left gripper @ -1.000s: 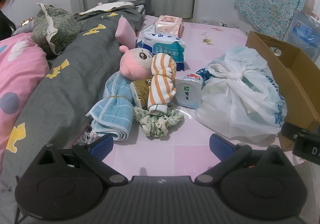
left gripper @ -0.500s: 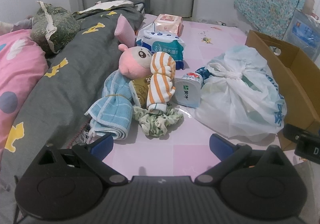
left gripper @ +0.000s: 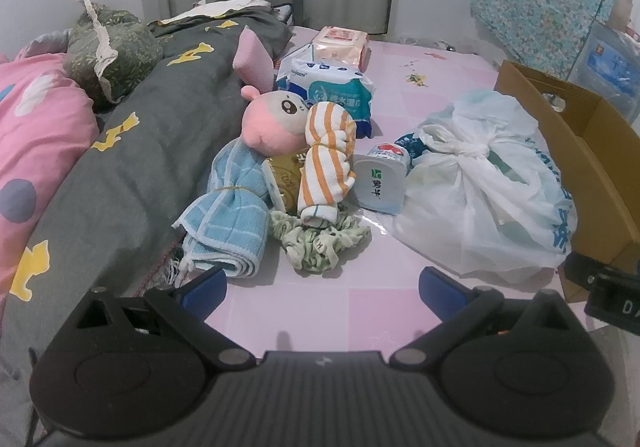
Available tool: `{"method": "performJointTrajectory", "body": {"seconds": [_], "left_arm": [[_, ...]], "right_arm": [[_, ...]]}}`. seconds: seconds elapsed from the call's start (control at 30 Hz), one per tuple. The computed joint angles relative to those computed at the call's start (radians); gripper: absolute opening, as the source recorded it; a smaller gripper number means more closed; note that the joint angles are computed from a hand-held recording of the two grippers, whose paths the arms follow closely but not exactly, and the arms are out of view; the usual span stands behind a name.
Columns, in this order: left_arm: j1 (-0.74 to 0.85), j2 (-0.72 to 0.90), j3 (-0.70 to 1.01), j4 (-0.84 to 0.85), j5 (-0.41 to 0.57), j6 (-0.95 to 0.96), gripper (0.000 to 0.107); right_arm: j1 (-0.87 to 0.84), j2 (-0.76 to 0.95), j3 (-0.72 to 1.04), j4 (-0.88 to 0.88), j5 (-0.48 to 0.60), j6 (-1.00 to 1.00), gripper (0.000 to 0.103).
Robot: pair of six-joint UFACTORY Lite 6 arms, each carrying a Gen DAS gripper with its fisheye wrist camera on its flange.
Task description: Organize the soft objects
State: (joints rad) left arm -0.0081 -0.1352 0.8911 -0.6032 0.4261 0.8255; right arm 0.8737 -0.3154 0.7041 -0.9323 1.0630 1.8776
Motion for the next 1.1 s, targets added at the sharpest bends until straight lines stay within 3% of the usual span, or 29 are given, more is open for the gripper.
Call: {"method": "performJointTrajectory", "body": {"seconds": [0.7,1.1], "left_arm": [[-0.001,-0.002,0.004,0.005,-0.003,-0.007,0.103],[0.041,0.079,0.110,-0.038,-0.003,0.057,0.103]], "right_arm": [[0.008,-0.005,0.001,-0.011,0.024,0.012,0.102],[-0.018,0.006,0.063,-0.050,0.035,-0.075,0.102]]}}
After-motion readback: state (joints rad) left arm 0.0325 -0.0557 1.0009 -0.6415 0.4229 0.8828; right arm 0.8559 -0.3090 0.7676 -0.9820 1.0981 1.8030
